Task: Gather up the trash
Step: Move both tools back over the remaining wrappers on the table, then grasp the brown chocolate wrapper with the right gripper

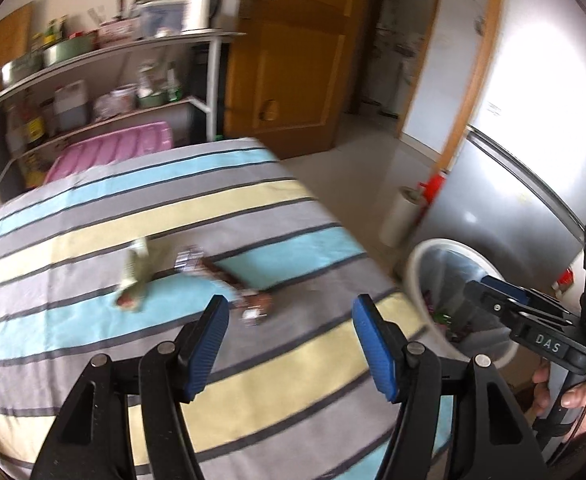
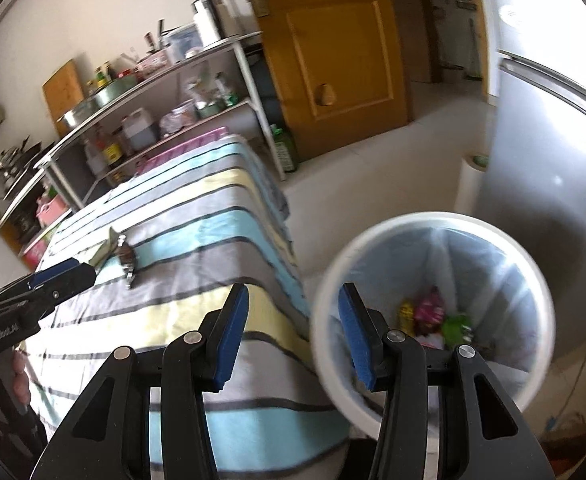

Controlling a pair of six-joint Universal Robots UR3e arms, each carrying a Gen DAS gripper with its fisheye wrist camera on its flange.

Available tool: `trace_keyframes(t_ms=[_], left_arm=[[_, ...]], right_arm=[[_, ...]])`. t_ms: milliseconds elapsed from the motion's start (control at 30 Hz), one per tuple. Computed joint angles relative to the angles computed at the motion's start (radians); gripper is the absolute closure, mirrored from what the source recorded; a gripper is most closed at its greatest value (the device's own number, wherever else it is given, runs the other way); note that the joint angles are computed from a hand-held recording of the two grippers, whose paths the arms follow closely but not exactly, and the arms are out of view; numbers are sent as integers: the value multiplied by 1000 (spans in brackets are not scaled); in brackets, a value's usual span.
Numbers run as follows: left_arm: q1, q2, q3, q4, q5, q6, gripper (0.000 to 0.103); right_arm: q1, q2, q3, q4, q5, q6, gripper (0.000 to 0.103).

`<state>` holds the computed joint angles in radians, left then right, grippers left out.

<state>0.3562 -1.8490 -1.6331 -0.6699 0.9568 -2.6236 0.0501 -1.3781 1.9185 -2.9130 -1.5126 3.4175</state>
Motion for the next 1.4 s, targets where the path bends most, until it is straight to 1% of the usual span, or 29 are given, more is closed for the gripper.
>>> trace_keyframes(t_ms=[133, 267, 367, 467, 533, 567, 600, 700, 767, 800, 867, 967, 1000, 1167, 1267, 1400], left_arm=[[69, -23, 16, 5, 2, 2, 36], [120, -59, 58, -13, 11, 3, 36], [145, -92, 91, -10, 20, 7, 34], [157, -140, 150, -46, 23, 18, 34], [156, -173, 192, -72, 39, 25, 34], [155, -192, 210, -73, 48, 21, 34], [158, -207, 227, -81, 49, 22, 34], [160, -250, 276, -105, 34, 23, 34], [149, -277, 305, -103, 47, 24, 33], [143, -293, 329, -121, 55, 25, 33], [137, -318, 368, -153, 55, 31, 33], [133, -333, 375, -139, 42, 38, 33], [128, -343, 389, -146, 52, 35, 33], [116, -413, 494, -198, 69, 15, 33], [112, -433, 512, -187, 77, 13, 34], [107, -444, 526, -191, 75, 20, 34]], right_arm=[[57, 96, -119, 22, -7, 1, 55], [114, 209, -286, 82, -12, -22, 55], [141, 297, -407, 115, 6, -45, 55], [164, 398, -564, 185, 19, -70, 55], [168, 451, -642, 208, 55, -95, 55], [174, 479, -691, 231, 57, -99, 55], [176, 491, -708, 239, 60, -105, 55], [188, 566, -838, 308, 83, -130, 55], [195, 609, -913, 355, 97, -155, 55], [198, 633, -953, 377, 104, -168, 55], [207, 684, -1038, 422, 107, -189, 55], [216, 756, -1159, 493, 104, -205, 55], [218, 779, -1198, 515, 105, -208, 55], [227, 844, -1309, 577, 119, -226, 55], [233, 896, -1408, 639, 107, -235, 55], [235, 921, -1454, 655, 113, -236, 55]])
